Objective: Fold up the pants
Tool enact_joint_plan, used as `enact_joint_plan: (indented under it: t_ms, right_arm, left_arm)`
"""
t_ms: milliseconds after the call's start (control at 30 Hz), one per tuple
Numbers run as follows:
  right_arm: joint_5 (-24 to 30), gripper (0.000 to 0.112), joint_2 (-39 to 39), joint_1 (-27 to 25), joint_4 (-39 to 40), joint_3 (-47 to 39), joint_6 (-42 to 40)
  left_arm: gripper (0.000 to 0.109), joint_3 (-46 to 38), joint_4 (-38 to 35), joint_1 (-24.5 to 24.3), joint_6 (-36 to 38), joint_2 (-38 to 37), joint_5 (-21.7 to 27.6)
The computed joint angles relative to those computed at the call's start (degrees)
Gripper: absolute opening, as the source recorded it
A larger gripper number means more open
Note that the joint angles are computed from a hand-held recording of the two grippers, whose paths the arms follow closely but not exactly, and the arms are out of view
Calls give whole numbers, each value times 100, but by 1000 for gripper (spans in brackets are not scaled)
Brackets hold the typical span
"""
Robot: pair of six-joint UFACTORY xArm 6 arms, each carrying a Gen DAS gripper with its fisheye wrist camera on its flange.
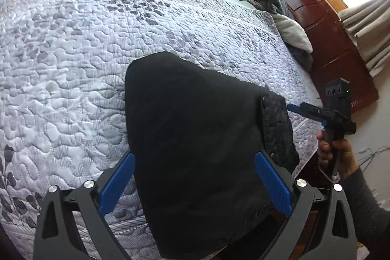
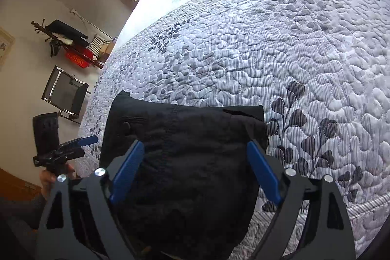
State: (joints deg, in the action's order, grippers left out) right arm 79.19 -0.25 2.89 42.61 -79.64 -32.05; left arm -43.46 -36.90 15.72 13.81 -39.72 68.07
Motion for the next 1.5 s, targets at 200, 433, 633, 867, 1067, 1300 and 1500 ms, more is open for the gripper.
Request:
enact_joint_plan:
  t_ms: [200,433,633,867,1067,1300,1500]
  right_arm:
    - [1082,93,112,-620,-275,-154,418]
    - [1743,95,100,-1235,280,391,670]
    - [1869,96,171,-1386,402,524,538]
    - [2136,99,537,-1311,366,400,329]
    - [2229,100,770,-1159,472,300,383]
    - [2201,101,1009,-1086,871,214,600]
    - [2396,101,1201,-991,743,-57,564]
  left_arm:
    - [99,-520,-487,1085,528,912,1170]
    - [99,-308,-1414,1493,628,1567,2077]
    - [99,-158,-1485,1356,591,1645,1800]
    - [99,-175,-1443,1455,692,1784,1875]
    - [99,-35,-1672,1558,738,1794,1862]
    - [99,-189,-1667,1512,735,2050,2081]
    - [99,-458,-1569,1087,774,2289,2274]
